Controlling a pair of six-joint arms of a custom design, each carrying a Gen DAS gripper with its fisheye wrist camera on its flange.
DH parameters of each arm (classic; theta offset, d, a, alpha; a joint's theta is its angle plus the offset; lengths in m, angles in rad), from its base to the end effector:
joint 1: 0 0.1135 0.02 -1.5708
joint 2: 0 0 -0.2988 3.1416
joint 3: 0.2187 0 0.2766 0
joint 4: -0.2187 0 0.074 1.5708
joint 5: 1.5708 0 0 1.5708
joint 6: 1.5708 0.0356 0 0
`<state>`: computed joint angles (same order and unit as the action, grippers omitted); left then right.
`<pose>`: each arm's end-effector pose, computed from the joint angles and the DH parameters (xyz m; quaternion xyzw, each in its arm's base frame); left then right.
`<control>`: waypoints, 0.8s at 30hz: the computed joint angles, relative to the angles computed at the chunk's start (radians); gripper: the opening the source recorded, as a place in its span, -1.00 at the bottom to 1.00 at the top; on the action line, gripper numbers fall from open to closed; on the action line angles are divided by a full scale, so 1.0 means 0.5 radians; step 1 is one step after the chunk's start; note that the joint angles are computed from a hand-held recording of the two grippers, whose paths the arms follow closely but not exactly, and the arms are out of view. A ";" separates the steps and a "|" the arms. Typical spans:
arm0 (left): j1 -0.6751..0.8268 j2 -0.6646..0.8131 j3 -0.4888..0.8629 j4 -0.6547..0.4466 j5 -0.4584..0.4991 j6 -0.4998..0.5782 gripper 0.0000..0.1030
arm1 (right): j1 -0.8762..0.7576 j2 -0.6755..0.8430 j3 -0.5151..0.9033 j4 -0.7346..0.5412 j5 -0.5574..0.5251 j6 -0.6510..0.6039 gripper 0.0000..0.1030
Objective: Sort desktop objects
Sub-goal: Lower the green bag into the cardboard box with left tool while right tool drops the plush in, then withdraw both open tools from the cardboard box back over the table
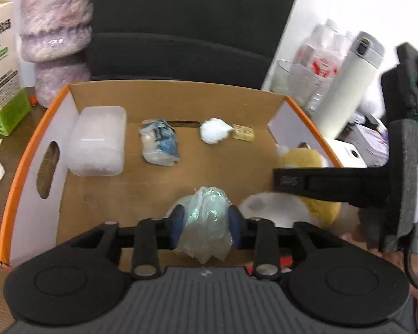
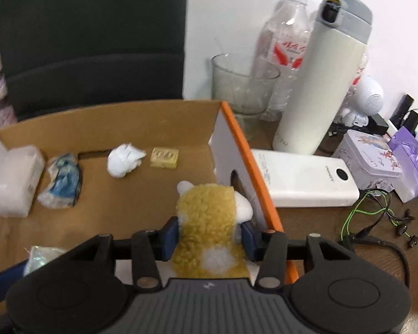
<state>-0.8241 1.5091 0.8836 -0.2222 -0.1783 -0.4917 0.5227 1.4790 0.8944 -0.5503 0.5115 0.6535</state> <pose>0.2272 -0.2363 0.2205 0.1231 0.9240 -0.1495 0.3297 0.2645 0.1323 0.2169 0.1163 0.9390 -0.0894 0.3111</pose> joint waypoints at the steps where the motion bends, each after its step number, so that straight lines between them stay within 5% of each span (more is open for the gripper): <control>1: -0.012 -0.036 -0.015 -0.003 -0.013 0.015 -0.11 | -0.006 -0.011 0.005 -0.026 -0.053 -0.038 0.06; 9: 0.004 -0.426 0.116 -0.402 -0.092 0.023 0.69 | 0.040 -0.512 0.097 -0.278 -0.243 -0.152 0.40; 13: -0.112 -0.572 0.226 -0.703 -0.367 -0.067 0.88 | 0.243 -0.814 0.110 -0.313 -0.243 -0.153 0.56; 17: -0.336 -0.812 0.142 -0.951 -0.625 -0.229 0.89 | 0.611 -1.016 0.070 -0.456 0.011 -0.015 0.56; 21: -0.988 -1.149 -0.055 -1.322 -1.176 -0.735 1.00 | 1.412 -1.202 -0.094 -0.779 0.609 0.500 0.59; 24: -1.685 -1.203 -0.119 -1.906 -1.511 -1.611 1.00 | 2.165 -1.081 -0.139 -1.380 0.900 1.427 0.59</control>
<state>-1.6667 0.9078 0.8240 -1.1751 -0.9337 -1.2975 1.6054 0.9387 0.8249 -1.2402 0.9616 1.3673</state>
